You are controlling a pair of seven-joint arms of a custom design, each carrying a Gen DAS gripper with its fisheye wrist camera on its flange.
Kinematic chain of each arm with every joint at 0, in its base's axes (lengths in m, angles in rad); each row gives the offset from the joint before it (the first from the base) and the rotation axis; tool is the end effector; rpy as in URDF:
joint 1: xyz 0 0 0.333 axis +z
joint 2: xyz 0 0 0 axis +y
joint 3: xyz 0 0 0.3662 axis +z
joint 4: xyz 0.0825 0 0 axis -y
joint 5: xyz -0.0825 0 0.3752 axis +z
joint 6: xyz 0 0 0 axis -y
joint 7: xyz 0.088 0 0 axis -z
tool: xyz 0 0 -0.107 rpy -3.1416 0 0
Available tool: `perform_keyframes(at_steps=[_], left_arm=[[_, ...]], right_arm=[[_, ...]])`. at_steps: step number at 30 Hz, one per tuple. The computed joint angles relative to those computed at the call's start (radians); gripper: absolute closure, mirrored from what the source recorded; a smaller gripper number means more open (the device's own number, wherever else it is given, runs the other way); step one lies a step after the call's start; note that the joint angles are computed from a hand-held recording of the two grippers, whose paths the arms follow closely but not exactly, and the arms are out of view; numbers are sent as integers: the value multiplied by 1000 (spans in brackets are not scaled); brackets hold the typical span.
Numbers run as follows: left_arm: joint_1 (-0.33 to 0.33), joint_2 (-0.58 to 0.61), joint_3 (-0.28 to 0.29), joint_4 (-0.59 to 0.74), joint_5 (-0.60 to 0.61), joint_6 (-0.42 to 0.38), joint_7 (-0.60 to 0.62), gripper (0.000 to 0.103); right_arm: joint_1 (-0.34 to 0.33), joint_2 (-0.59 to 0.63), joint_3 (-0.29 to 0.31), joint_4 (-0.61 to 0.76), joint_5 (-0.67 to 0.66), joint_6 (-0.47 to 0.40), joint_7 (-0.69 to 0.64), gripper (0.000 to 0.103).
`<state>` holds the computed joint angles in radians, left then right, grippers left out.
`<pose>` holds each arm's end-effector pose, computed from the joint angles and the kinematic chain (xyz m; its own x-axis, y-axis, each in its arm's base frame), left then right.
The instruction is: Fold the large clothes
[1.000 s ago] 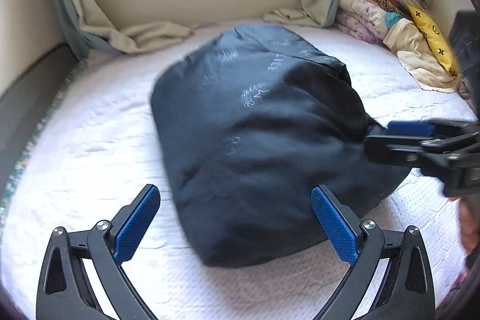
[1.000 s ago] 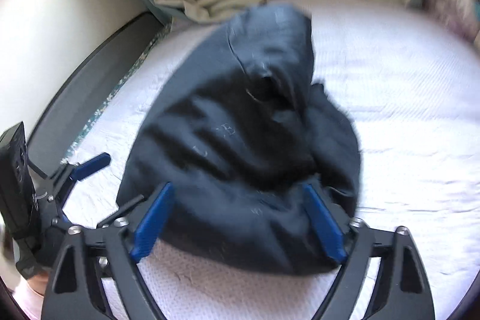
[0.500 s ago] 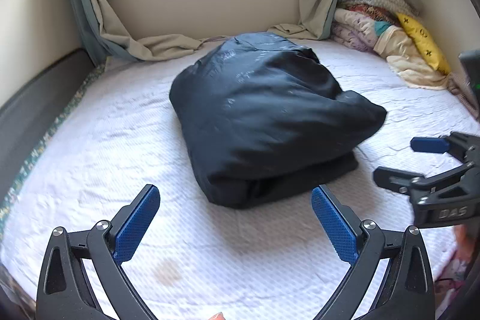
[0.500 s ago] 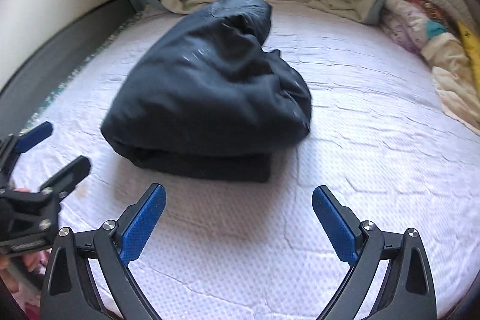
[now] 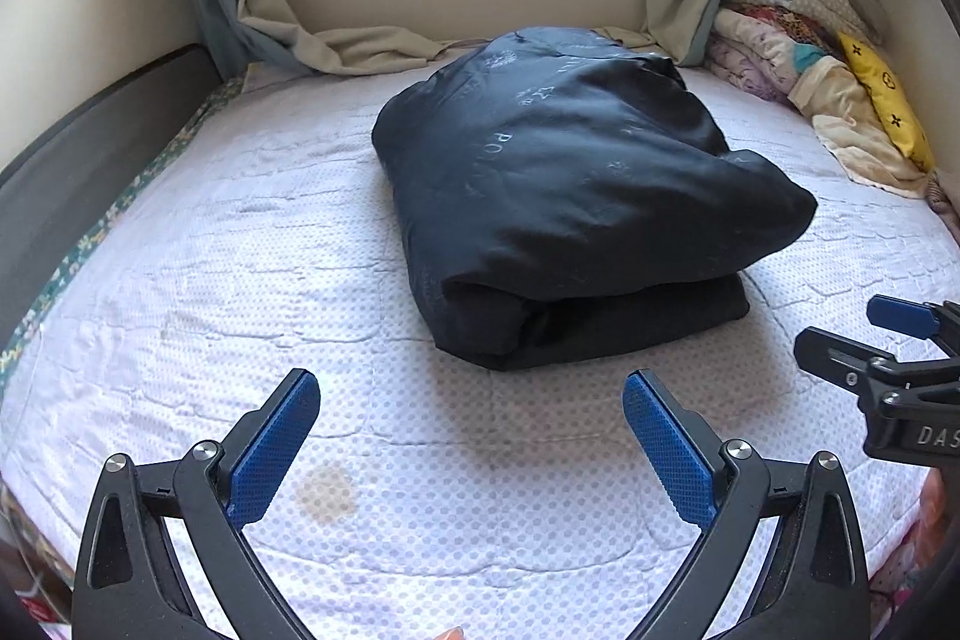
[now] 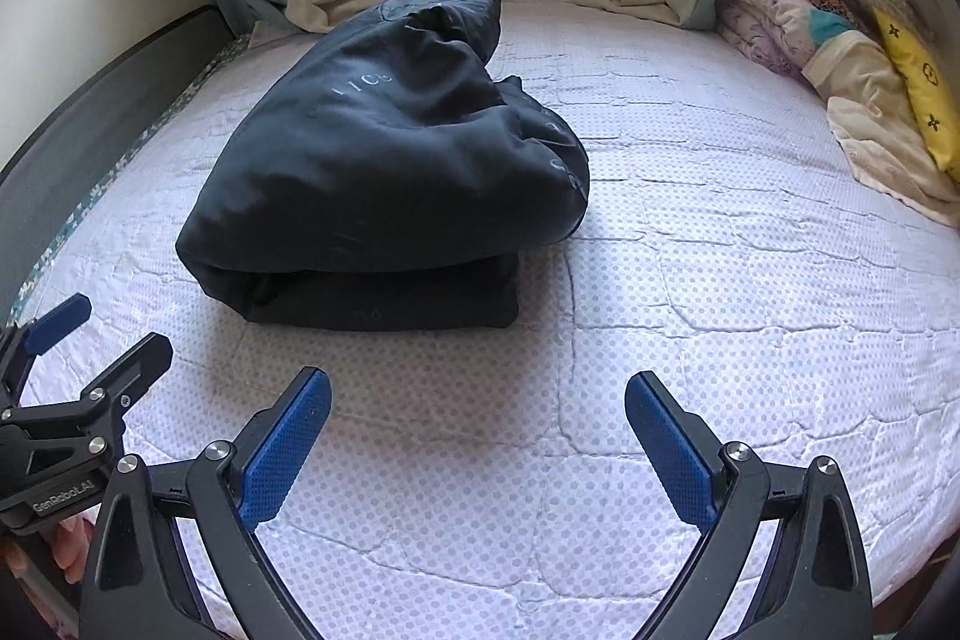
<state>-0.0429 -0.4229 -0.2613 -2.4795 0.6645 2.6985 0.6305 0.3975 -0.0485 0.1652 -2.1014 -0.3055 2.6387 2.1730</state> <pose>0.4001 -0.1618 0.5503 0.1354 -0.9878 -0.0774 -0.6994 -0.0400 -0.7136 0.4749 0.3106 0.5599 0.2060 -0.9764 -0.0655 -0.8048 -0.1309 -0.5790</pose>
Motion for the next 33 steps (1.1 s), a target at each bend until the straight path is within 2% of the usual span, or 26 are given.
perform_keyframes(at_steps=[33], left_arm=[[5,15,10,9,-4,-1,-7,1]], right_arm=[[7,2,-1,-13,42,26,-28,5]])
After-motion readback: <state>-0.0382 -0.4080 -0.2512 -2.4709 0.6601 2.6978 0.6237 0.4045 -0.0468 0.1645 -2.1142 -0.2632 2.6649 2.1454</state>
